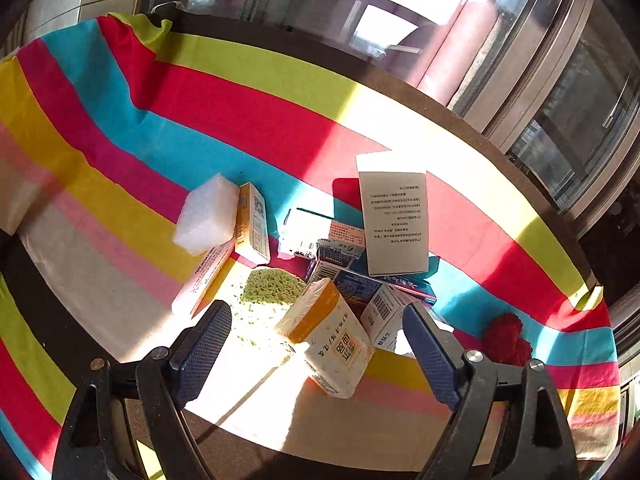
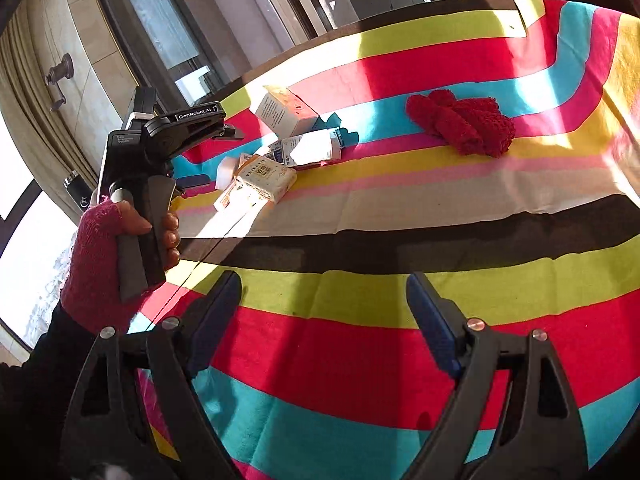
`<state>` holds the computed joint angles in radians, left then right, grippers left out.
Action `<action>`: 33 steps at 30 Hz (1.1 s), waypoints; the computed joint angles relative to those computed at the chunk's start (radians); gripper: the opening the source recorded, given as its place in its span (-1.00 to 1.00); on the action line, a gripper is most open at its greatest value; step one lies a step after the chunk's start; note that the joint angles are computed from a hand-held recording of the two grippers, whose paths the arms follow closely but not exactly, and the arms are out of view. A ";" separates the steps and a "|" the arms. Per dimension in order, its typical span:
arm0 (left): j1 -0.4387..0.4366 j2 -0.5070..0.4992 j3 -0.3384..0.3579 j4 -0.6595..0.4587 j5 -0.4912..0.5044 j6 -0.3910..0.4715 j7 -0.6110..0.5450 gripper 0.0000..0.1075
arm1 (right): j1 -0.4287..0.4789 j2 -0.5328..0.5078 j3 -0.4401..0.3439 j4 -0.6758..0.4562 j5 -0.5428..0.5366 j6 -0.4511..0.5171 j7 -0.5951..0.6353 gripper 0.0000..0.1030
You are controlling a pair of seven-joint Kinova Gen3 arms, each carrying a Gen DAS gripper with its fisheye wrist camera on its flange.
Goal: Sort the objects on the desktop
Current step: 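Grasp the white tissue pack with the left tool while the right tool grasps the red plush toy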
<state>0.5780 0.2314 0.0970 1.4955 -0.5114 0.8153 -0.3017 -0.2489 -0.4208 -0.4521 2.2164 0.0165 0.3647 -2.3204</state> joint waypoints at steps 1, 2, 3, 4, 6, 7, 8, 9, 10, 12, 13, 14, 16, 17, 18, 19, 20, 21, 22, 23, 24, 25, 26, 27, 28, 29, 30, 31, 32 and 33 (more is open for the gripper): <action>-0.003 0.039 0.012 -0.046 -0.019 0.041 -0.008 0.64 | -0.004 -0.008 0.007 0.010 -0.004 -0.002 -0.001 0.67; 0.006 0.077 0.004 -0.093 -0.022 0.081 -0.028 0.64 | -0.010 -0.016 0.015 0.021 -0.011 -0.008 -0.002 0.67; 0.024 0.118 -0.021 -0.139 -0.009 0.122 -0.064 0.64 | -0.020 -0.023 0.028 0.031 -0.020 -0.011 0.001 0.67; 0.026 0.153 -0.031 -0.181 0.014 0.163 -0.105 0.64 | -0.027 -0.029 0.039 0.038 -0.027 -0.011 0.005 0.67; 0.007 0.190 -0.003 -0.227 0.046 0.244 -0.157 0.64 | -0.050 -0.038 0.079 0.048 -0.034 -0.004 0.032 0.67; 0.017 0.187 0.002 -0.222 0.037 0.268 -0.159 0.64 | -0.063 -0.041 0.102 0.049 -0.036 0.000 0.053 0.67; 0.044 0.169 -0.008 -0.198 0.012 0.277 -0.146 0.64 | -0.077 -0.042 0.128 0.048 -0.037 0.002 0.077 0.67; 0.091 0.148 -0.032 -0.162 -0.028 0.286 -0.136 0.64 | -0.092 -0.039 0.159 0.043 -0.038 0.008 0.108 0.67; 0.137 0.131 -0.055 -0.128 -0.069 0.297 -0.118 0.64 | -0.099 -0.031 0.186 0.032 -0.037 0.018 0.138 0.67; 0.174 0.092 -0.058 -0.052 -0.116 0.291 -0.074 0.64 | -0.108 0.009 0.238 -0.007 0.001 0.045 0.173 0.70; 0.165 0.065 -0.042 -0.006 -0.115 0.268 -0.056 0.64 | -0.113 0.035 0.260 -0.026 0.042 0.045 0.170 0.71; 0.143 0.041 -0.018 0.027 -0.108 0.249 -0.045 0.64 | -0.117 0.077 0.279 -0.060 0.083 0.061 0.161 0.77; 0.128 0.000 0.005 0.082 -0.104 0.233 -0.016 0.64 | -0.088 0.170 0.281 -0.117 0.164 0.069 0.156 0.82; 0.118 -0.022 0.017 0.110 -0.099 0.217 -0.002 0.64 | -0.085 0.216 0.285 -0.147 0.205 0.078 0.157 0.82; 0.109 -0.045 0.021 0.139 -0.086 0.195 0.006 0.64 | -0.099 0.262 0.306 -0.172 0.245 0.070 0.165 0.82; 0.081 -0.054 0.040 0.150 -0.064 0.176 -0.004 0.64 | -0.132 0.309 0.346 -0.201 0.286 0.074 0.179 0.82; 0.057 -0.074 0.058 0.172 -0.042 0.156 -0.015 0.64 | -0.150 0.355 0.367 -0.239 0.327 0.094 0.176 0.82; 0.053 -0.089 0.060 0.192 -0.036 0.142 -0.015 0.64 | -0.153 0.401 0.370 -0.285 0.368 0.130 0.167 0.82; 0.051 -0.098 0.070 0.205 -0.045 0.139 -0.003 0.64 | -0.138 0.444 0.357 -0.330 0.398 0.160 0.168 0.82; 0.041 -0.112 0.076 0.223 -0.049 0.125 -0.004 0.64 | -0.103 0.471 0.327 -0.362 0.419 0.175 0.179 0.82; 0.036 -0.125 0.085 0.241 -0.048 0.116 -0.001 0.64 | -0.075 0.494 0.300 -0.385 0.452 0.181 0.177 0.82; 0.022 -0.132 0.091 0.251 -0.036 0.101 -0.007 0.64 | -0.065 0.518 0.291 -0.413 0.476 0.197 0.187 0.82; 0.006 -0.144 0.094 0.270 -0.016 0.076 -0.011 0.64 | -0.038 0.546 0.264 -0.445 0.485 0.221 0.214 0.82; -0.006 -0.145 0.098 0.276 -0.002 0.053 -0.005 0.64 | 0.008 0.574 0.219 -0.478 0.481 0.246 0.255 0.82; -0.015 -0.147 0.101 0.280 0.011 0.037 0.002 0.64 | 0.054 0.601 0.173 -0.508 0.475 0.269 0.295 0.82; -0.021 -0.142 0.105 0.276 0.018 0.031 0.009 0.64 | 0.100 0.628 0.127 -0.533 0.465 0.286 0.336 0.85; -0.023 -0.139 0.108 0.272 0.021 0.033 0.016 0.64 | 0.146 0.642 0.089 -0.551 0.438 0.287 0.377 0.88; -0.020 -0.131 0.111 0.262 0.017 0.040 0.029 0.64 | 0.193 0.650 0.056 -0.560 0.409 0.280 0.417 0.89; -0.015 -0.126 0.112 0.259 0.012 0.041 0.051 0.64 | 0.239 0.659 0.018 -0.567 0.387 0.280 0.458 0.84; -0.009 -0.125 0.113 0.257 0.014 0.043 0.074 0.64 | 0.272 0.654 -0.002 -0.562 0.348 0.264 0.493 0.70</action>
<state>0.5686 0.1065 0.2098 1.7524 -0.4971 0.8581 -0.2276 0.0227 0.2329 -0.4539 1.6546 0.3643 0.6290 -1.8279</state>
